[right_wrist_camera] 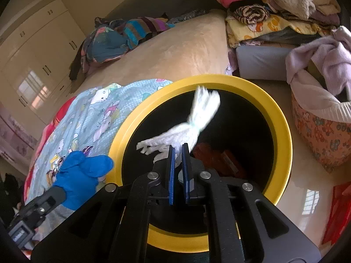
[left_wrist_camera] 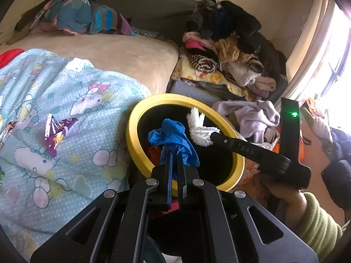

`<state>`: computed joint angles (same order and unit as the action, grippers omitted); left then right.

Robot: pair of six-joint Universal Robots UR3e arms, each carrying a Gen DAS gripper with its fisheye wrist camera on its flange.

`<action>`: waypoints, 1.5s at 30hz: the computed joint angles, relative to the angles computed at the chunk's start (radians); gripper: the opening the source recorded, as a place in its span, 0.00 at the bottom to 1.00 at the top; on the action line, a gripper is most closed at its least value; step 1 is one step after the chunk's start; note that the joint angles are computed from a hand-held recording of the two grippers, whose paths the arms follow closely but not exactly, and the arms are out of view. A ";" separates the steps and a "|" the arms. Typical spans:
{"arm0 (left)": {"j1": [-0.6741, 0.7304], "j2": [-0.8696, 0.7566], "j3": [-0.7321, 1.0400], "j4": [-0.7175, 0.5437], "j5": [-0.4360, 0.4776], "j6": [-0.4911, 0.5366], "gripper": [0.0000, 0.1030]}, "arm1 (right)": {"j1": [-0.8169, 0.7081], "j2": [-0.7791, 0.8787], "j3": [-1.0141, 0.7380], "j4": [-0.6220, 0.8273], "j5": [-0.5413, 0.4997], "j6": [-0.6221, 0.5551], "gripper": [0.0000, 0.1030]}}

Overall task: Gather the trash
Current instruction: 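Open both tools to drop the fan and glove into the bin, then move both open tools back over the wrappers on the quilt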

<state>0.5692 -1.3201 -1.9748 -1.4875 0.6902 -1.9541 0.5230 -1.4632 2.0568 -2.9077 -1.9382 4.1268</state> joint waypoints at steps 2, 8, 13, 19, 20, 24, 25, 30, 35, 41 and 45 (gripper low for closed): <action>-0.037 -0.023 -0.011 0.083 0.014 -0.057 0.04 | -0.005 -0.005 0.009 0.006 -0.004 0.017 0.06; -0.154 -0.114 0.000 0.283 0.048 -0.206 0.05 | 0.018 -0.025 0.025 0.033 -0.094 0.100 0.38; -0.192 -0.150 -0.016 0.368 0.064 -0.264 0.59 | 0.046 -0.027 0.019 0.054 -0.181 0.132 0.48; -0.131 -0.088 -0.076 0.345 0.066 -0.227 0.77 | 0.056 -0.005 -0.007 0.065 -0.200 0.116 0.54; -0.106 -0.064 -0.089 0.328 0.054 -0.210 0.84 | 0.061 0.005 -0.017 0.067 -0.204 0.112 0.55; -0.052 -0.004 -0.113 0.312 0.034 -0.193 0.94 | 0.090 0.030 -0.058 0.093 -0.248 0.097 0.68; -0.045 0.005 -0.116 0.321 0.037 -0.204 0.94 | 0.101 0.038 -0.069 0.093 -0.266 0.094 0.69; 0.024 0.062 -0.124 0.308 0.014 -0.211 0.94 | 0.135 0.067 -0.117 0.092 -0.310 0.054 0.75; 0.091 0.113 -0.125 0.257 -0.010 -0.162 0.94 | 0.159 0.095 -0.159 0.097 -0.329 0.020 0.76; 0.155 0.147 -0.117 0.208 -0.036 -0.122 0.94 | 0.183 0.119 -0.202 0.118 -0.347 0.001 0.77; 0.185 0.162 -0.115 0.206 -0.053 -0.114 0.94 | 0.204 0.140 -0.237 0.129 -0.367 -0.019 0.78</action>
